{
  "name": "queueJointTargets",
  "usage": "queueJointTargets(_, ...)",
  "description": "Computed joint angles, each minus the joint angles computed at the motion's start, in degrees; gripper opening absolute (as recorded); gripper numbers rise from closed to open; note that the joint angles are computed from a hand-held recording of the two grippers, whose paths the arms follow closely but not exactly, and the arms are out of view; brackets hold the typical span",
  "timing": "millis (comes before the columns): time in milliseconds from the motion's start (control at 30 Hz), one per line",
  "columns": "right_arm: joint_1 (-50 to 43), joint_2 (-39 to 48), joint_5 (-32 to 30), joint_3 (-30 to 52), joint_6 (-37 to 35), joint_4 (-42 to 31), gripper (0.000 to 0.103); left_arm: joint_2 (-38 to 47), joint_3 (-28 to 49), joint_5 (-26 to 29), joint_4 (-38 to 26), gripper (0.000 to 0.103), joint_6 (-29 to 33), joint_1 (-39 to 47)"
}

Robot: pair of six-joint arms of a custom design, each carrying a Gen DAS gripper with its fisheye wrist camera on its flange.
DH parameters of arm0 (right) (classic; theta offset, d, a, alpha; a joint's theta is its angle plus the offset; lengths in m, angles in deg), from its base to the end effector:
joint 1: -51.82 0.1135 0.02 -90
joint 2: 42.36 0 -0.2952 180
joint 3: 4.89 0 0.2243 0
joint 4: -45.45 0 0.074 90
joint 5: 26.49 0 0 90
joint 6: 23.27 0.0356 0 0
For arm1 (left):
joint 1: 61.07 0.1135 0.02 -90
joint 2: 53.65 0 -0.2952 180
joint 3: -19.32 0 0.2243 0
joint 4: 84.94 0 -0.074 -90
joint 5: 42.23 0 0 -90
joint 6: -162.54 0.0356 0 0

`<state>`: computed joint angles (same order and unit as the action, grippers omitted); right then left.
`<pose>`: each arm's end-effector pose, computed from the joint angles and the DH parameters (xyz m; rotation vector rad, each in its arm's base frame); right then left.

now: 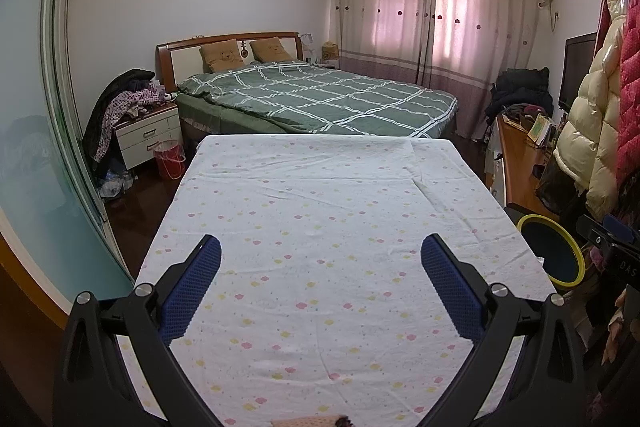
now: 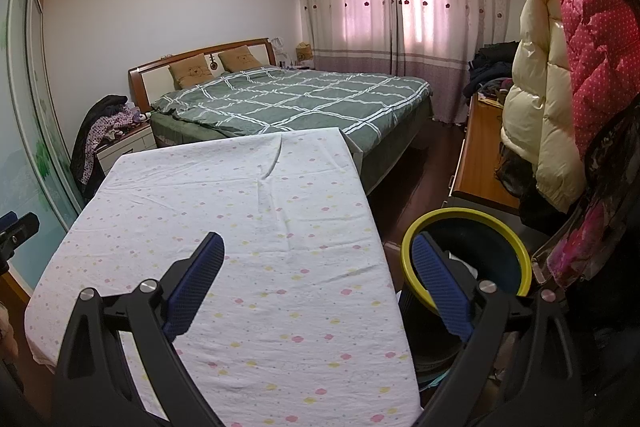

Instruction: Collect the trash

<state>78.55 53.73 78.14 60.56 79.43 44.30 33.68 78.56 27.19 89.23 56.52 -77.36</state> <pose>0.3046 0.1433 0.2356 -0.1077 2.1061 0.1408 0.2849 -0.0702 0.2429 -0.1992 2.1116 0.0553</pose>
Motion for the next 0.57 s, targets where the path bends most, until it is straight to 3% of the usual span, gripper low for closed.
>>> queueJointTargets(300,-0.1,1.5,-0.4,0.8,0.2,-0.1,0.091,1.5,0.3,-2.7,2.6,0.099,2.6,-0.3)
queueJointTargets(433,-1.1,6.1,-2.6,5.6,-0.3,-2.0,0.096,8.8,6.8,5.5,-0.2,0.099,3.2,5.8)
queueJointTargets(567,-2.8,18.0,-7.8,19.8,0.4,-9.5,0.097,23.8,19.8,9.6,-4.5,0.099,4.8,12.9)
